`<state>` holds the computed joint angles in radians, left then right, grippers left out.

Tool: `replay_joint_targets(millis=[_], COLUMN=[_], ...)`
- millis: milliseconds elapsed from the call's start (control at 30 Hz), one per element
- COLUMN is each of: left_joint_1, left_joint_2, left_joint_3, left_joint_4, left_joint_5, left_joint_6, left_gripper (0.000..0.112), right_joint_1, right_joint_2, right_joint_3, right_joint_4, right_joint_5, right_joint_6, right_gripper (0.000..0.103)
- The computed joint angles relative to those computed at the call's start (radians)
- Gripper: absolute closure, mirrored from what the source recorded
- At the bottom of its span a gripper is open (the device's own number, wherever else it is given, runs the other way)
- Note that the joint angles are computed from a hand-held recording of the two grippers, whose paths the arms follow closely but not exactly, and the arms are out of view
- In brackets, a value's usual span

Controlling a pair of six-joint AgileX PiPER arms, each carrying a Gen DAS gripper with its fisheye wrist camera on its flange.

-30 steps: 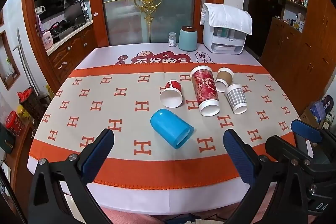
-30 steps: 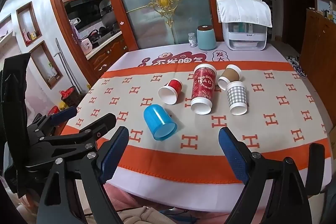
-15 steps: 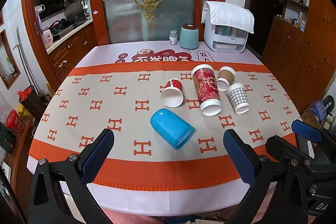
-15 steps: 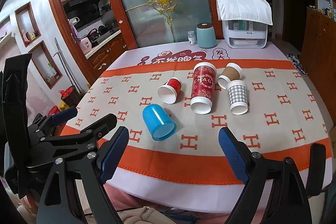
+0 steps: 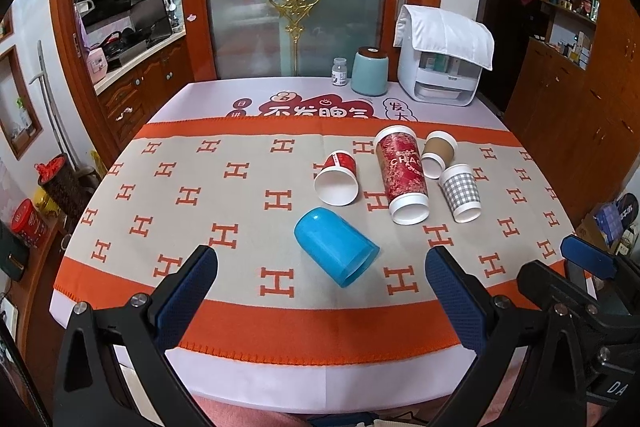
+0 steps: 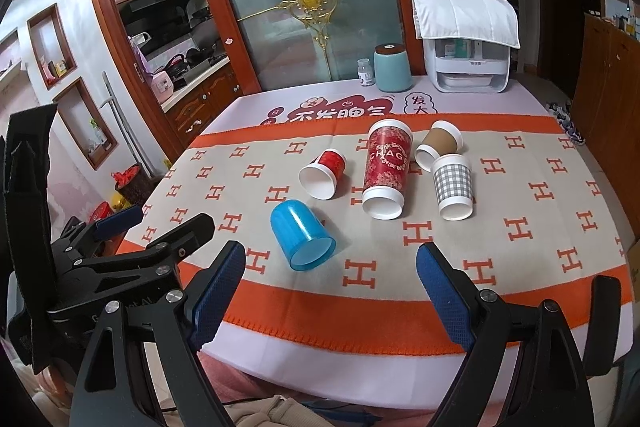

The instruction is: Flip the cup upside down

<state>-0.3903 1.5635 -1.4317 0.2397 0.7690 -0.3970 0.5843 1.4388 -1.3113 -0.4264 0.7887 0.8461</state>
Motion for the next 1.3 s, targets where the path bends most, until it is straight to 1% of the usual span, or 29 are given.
replay_joint_targets(millis=[800,1067,1133,1300], left_joint_1=[0.012,0.050,0.060,0.085], left_joint_2=[-0.009,0.030,0.047,0.092], left_joint_3=[0.016,-0.031,-0.051,-0.100], left_joint_4=[-0.004,-0.032,-0.034,-0.063], left_joint_5=[-0.001,0.015,0.023,0.051], left_joint_6=[0.001,0.028,0.030,0.068], left_gripper=[0.010,0.010,0.010,0.010], right_joint_1=[-0.021,-0.043,-0.041,-0.073], right_joint_2=[-0.002,0.014,0.030,0.093], right_joint_3=[-0.002,0.032,0.013,-0.085], right_joint_4=[0.032,0.045,0.036,0.098], right_joint_5=[-0.004,-0.048,-0.036,0.003], right_joint_6=[-0.033,-0.045,-0.047,-0.133], right_gripper=[0.014,0.014,0.014,0.014])
